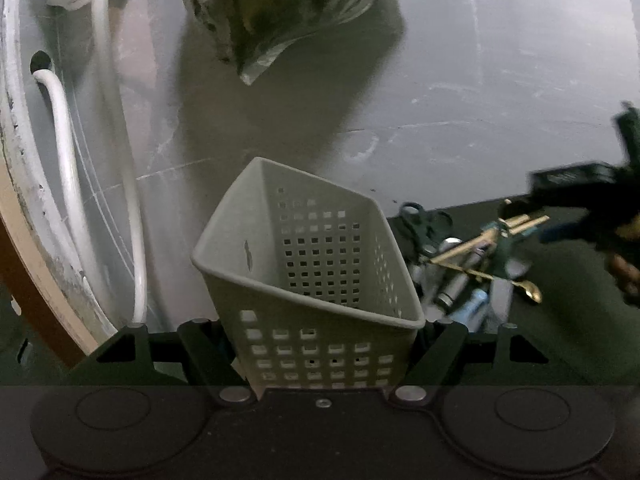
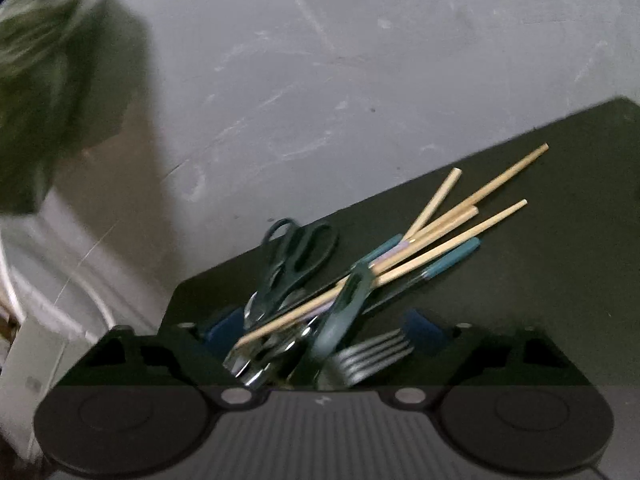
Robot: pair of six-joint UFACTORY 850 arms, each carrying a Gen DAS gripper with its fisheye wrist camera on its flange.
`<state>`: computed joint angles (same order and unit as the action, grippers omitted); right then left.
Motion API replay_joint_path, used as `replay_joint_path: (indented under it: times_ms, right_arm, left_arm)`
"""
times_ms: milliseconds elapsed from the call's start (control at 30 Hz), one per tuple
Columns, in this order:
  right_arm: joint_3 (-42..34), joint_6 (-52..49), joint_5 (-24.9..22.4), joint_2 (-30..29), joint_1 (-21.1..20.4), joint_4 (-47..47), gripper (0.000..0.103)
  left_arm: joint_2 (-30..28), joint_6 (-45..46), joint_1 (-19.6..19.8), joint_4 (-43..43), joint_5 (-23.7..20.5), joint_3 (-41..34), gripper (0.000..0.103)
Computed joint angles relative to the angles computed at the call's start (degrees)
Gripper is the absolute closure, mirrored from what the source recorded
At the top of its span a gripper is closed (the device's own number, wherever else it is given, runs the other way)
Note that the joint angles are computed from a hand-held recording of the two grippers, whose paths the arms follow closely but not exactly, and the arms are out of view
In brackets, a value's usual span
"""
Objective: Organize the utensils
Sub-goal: 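Reach the right tool into the utensil pile and grasp the knife while the left tool holds the basket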
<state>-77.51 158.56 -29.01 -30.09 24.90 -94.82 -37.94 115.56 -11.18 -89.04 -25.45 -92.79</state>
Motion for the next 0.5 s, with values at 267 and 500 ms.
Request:
replay_joint_path:
  times_ms: [267, 500]
  right_arm:
    - [0.1, 4.7, 0.0, -0.7, -1.7, -6.6, 0.030]
    - [-2.7, -5.6, 5.7, -2.8, -3.8, -0.6, 0.052]
  left_arm:
    - [2.1, -0.3, 0.2, -1.1, 0.0, 3.1, 0.026]
    - [1.9, -3.7, 0.2, 1.5, -0.3, 2.5, 0.026]
